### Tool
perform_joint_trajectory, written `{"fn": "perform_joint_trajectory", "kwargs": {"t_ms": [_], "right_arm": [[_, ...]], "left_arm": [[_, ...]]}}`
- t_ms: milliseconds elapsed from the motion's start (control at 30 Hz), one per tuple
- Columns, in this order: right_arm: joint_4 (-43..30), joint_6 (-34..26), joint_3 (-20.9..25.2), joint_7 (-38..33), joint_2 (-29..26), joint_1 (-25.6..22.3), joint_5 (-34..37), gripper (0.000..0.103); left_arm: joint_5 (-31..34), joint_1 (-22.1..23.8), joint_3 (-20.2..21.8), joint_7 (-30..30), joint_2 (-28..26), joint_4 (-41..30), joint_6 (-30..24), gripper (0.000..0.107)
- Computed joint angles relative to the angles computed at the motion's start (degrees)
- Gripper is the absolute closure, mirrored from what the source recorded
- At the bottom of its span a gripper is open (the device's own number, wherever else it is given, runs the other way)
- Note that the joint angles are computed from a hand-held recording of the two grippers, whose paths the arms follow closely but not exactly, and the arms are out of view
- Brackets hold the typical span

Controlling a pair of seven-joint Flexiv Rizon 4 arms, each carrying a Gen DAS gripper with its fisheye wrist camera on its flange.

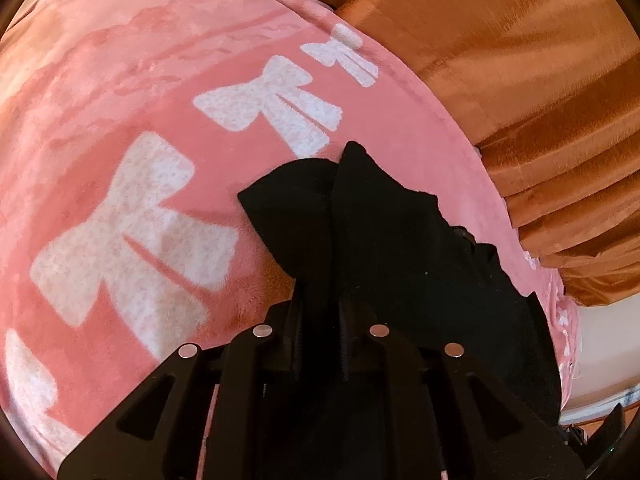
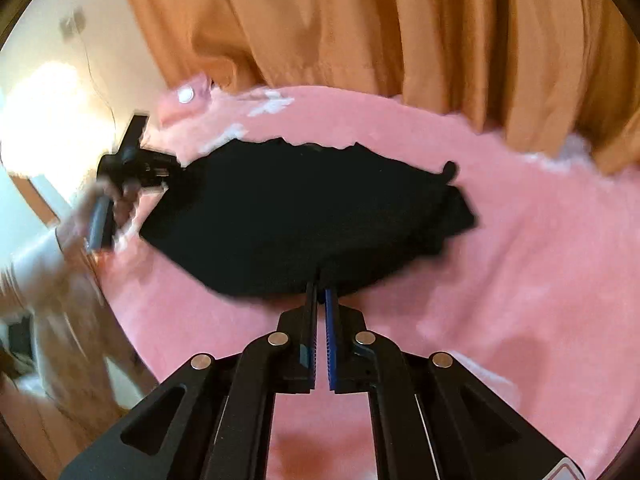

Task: Fold small clothes

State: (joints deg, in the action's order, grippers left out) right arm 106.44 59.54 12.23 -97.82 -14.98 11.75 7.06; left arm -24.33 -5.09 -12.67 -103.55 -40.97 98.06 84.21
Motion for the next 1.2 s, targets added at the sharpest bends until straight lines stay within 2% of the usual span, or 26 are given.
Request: {"fn": "perform_joint_trajectory", "kwargs": {"t_ms": [67, 133, 200, 267, 300, 333, 400, 467, 533, 567, 667, 733, 767, 800, 867, 900, 933, 1033, 1133, 1200], "right_arm": [[-0.6, -8.3, -3.3, 7.3, -2.9, 1.6, -5.6, 0.102], [-0.2, -13.3, -5.6, 12.3, -5.1, 3.2, -12.6, 0.103], [0.4, -12.5, -4.6, 12.8, -4.8, 2.4, -12.4, 0.103], [0.9, -8.4, -4.2, 14.2, -3.4, 1.2, -11.3, 0.103], [0.7, -4.1, -3.4, 13.9, -2.9, 0.0, -8.5, 0.098], [-0.4, -0.7, -2.3, 13.2, -3.2, -1.3, -4.8, 0.090], [-3.8, -1.1, -0.4, 11.6, -5.1, -2.9, 0.1, 0.041], [-7.6, -7.7, 0.3, 9.2, -8.0, -2.9, 0.2, 0.042], [-10.4, -12.9, 1.1, 6.5, -10.2, -3.1, 1.3, 0.059], [-11.4, -15.3, 1.3, 5.9, -10.7, -2.9, 1.6, 0.095], [-8.7, -18.3, -1.4, 8.8, -9.2, 0.6, -4.7, 0.097], [-8.6, -18.4, -2.3, 10.7, -8.7, 1.1, -5.7, 0.097], [-7.9, -17.1, -3.4, 13.0, -8.1, 1.9, -7.8, 0.097], [-7.4, -13.8, -4.4, 16.0, -7.2, 2.5, -9.3, 0.090], [-8.2, -8.1, -4.0, 19.2, -6.9, 2.1, -8.0, 0.084], [-10.5, -4.6, -2.4, 19.0, -8.0, 1.3, -4.5, 0.084], [-12.3, -3.6, -1.1, 18.0, -9.0, 0.7, -2.5, 0.084], [-19.9, -3.4, 1.0, 17.0, -15.0, 2.5, -1.3, 0.085], [-29.9, -7.0, 2.8, 15.3, -23.5, 4.1, -0.9, 0.085], [-33.0, -11.2, 1.8, 18.0, -27.0, 6.2, -1.7, 0.085]], "left_arm": [[0.8, -1.1, 1.5, -0.2, -0.2, -0.8, -1.2, 0.092], [1.4, -1.8, 2.5, -0.4, -0.2, -1.3, -2.1, 0.092], [1.1, -1.2, 1.8, -0.3, -0.1, -1.1, -2.0, 0.092], [0.9, -1.2, 1.8, -0.5, -0.2, -1.2, -2.0, 0.092], [0.9, -1.4, 2.0, -0.7, -0.2, -1.2, -2.0, 0.092], [1.1, -1.7, 2.4, -1.0, -0.3, -1.4, -2.1, 0.092], [1.5, -2.3, 3.1, -1.3, -0.4, -1.8, -2.4, 0.091], [1.6, -1.7, 2.4, -0.8, -0.3, -1.5, -2.1, 0.091], [1.4, -1.1, 1.5, -0.3, -0.4, -1.2, -1.7, 0.093], [1.6, -1.3, 1.8, -0.2, -0.3, -1.2, -1.8, 0.093], [3.0, -3.1, 4.3, -0.8, 0.2, -1.8, -2.9, 0.096], [3.0, -3.0, 4.0, -0.7, 0.4, -1.7, -3.0, 0.097], [2.4, -2.1, 2.8, -0.4, 0.6, -1.1, -2.3, 0.097], [1.9, -1.2, 1.5, 0.0, 0.8, -0.5, -1.3, 0.097], [1.5, -0.5, 0.2, 0.7, 1.3, 0.2, 0.5, 0.097], [1.6, -0.6, 0.0, 1.0, 1.5, 0.2, 1.2, 0.097], [2.0, -0.5, -0.6, 1.8, 1.9, 0.3, 2.3, 0.097], [2.9, -1.2, -1.4, 3.0, 2.7, 0.4, 4.8, 0.097], [3.7, -2.1, -2.1, 3.8, 3.2, -0.6, 6.0, 0.097], [4.5, -3.7, -1.7, 4.3, 3.5, -2.4, 6.0, 0.097]]}}
